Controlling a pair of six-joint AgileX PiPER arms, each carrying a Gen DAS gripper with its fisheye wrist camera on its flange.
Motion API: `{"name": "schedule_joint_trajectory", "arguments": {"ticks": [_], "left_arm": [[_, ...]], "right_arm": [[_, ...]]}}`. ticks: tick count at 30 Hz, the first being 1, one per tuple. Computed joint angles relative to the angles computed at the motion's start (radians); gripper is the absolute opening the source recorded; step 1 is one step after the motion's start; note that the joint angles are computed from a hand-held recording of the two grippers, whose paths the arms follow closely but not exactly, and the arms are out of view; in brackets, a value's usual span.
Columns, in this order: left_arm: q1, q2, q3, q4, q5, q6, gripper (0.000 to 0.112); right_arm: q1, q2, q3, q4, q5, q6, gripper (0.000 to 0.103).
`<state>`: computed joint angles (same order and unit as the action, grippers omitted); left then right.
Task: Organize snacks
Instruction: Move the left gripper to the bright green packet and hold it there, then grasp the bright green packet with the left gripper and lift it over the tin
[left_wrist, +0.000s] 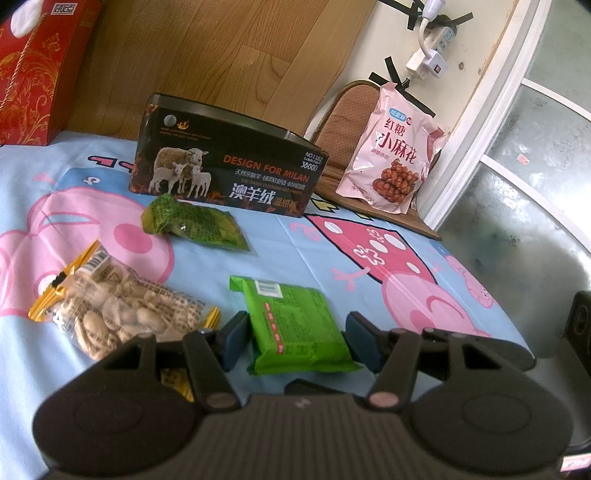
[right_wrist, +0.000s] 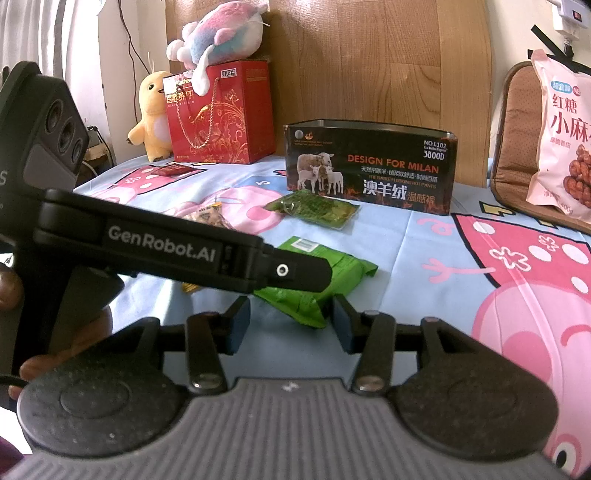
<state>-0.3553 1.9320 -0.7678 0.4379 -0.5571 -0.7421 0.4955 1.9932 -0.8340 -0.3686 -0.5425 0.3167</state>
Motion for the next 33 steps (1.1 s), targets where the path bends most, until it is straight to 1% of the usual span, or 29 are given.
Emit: {"name": "schedule_joint_trajectory", "arguments": {"ticks": [13, 15, 18, 19, 20, 22, 24, 29, 33], "left_arm": [[-0.005, 0.0, -0.002, -0.013, 0.006, 0.014, 0.059], [-0.01, -0.002, -0.002, -0.024, 0.011, 0.026, 0.057], [-0.013, -0.005, -0.001, -0.032, 0.013, 0.031, 0.056], [-0.011, -0.005, 0.001, -0.036, 0.011, 0.029, 0.054], [-0.003, -0.004, 0.003, -0.021, 0.0, 0.015, 0.053], [0.018, -0.002, 0.017, 0.008, -0.042, -0.014, 0.051], [0.03, -0.002, 0.027, 0.021, -0.071, -0.024, 0.05], [0.02, -0.014, 0.06, -0.032, -0.118, 0.049, 0.05], [0.026, -0.015, 0.068, -0.022, -0.142, 0.044, 0.05]], "right_arm": [[-0.002, 0.0, -0.001, -0.002, 0.002, -0.001, 0.052], [0.009, -0.001, -0.001, 0.025, 0.008, -0.027, 0.052], [0.03, -0.003, 0.003, 0.104, 0.012, -0.104, 0.047], [0.039, -0.005, 0.005, 0.147, 0.012, -0.139, 0.041], [0.041, -0.005, 0.007, 0.165, 0.011, -0.155, 0.037], [0.046, -0.005, 0.008, 0.197, 0.009, -0.182, 0.034], [0.048, -0.006, 0.011, 0.215, 0.004, -0.198, 0.032], [0.068, -0.013, 0.044, 0.301, -0.056, -0.266, 0.032], [0.071, -0.014, 0.053, 0.321, -0.078, -0.269, 0.032]]}}
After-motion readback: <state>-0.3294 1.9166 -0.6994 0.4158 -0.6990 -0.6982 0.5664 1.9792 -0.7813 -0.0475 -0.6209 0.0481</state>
